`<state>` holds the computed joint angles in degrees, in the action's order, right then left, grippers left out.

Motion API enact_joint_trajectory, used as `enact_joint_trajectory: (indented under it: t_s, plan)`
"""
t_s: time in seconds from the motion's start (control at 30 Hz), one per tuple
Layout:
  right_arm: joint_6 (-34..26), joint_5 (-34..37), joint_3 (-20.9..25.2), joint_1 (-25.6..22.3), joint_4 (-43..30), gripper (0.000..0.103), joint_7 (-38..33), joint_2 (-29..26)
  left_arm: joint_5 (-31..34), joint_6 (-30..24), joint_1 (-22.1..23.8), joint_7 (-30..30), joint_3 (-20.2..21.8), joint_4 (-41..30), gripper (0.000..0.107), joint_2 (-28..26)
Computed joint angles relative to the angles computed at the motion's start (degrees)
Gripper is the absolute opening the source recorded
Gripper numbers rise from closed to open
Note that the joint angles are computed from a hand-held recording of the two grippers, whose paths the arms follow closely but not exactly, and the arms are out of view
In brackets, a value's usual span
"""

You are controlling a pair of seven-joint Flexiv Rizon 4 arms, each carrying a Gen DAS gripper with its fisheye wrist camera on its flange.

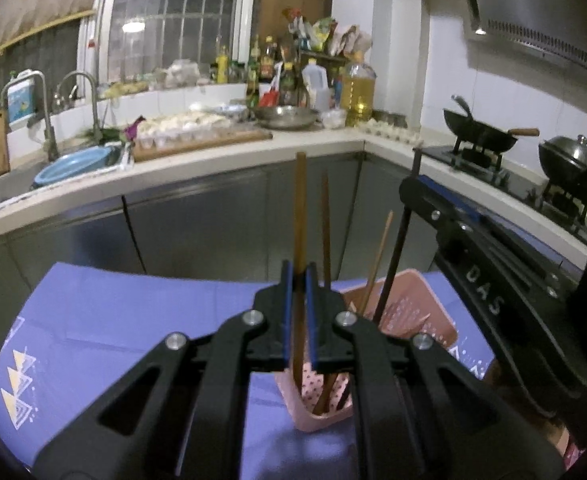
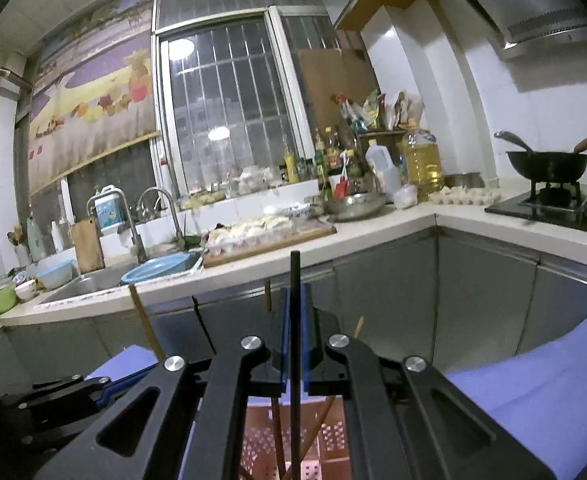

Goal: Organize utensils
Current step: 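Carry both chopsticks upright into the pink caddy and open both tools, then move both open tools back over the remaining chopsticks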

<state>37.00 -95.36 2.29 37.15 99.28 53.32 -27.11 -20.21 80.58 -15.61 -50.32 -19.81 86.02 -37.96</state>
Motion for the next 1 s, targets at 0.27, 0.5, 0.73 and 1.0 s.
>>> enact_joint_trajectory:
  t_s: [0.27, 0.5, 0.73, 1.0]
  plan:
    - [-1.3, 0.1, 0.6, 1.6, 0.6, 0.063, 2.2, 1.1, 0.9, 1.8, 0.3, -2.8, 1.4, 2.6, 0.055, 2.4]
    - [-10.6, 0.1, 2.5, 6.0, 1.1, 0.063, -1.7, 3.3, -3.7, 9.8, 10.5, -0.5, -10.0, 13.5, 0.055, 9.1]
    - [-19.1, 2.8, 6.2, 11.5, 3.3, 0.066, 1.4, 4.5, -1.1, 17.5, 31.8, -0.1, -31.7, 29.1, 0.055, 14.1]
    - [-17.8, 14.1, 9.2, 15.8, 4.7, 0.076, 3.9, 2.1, 6.8, 13.3, 39.2, -2.2, -33.7, 39.1, 0.055, 16.7]
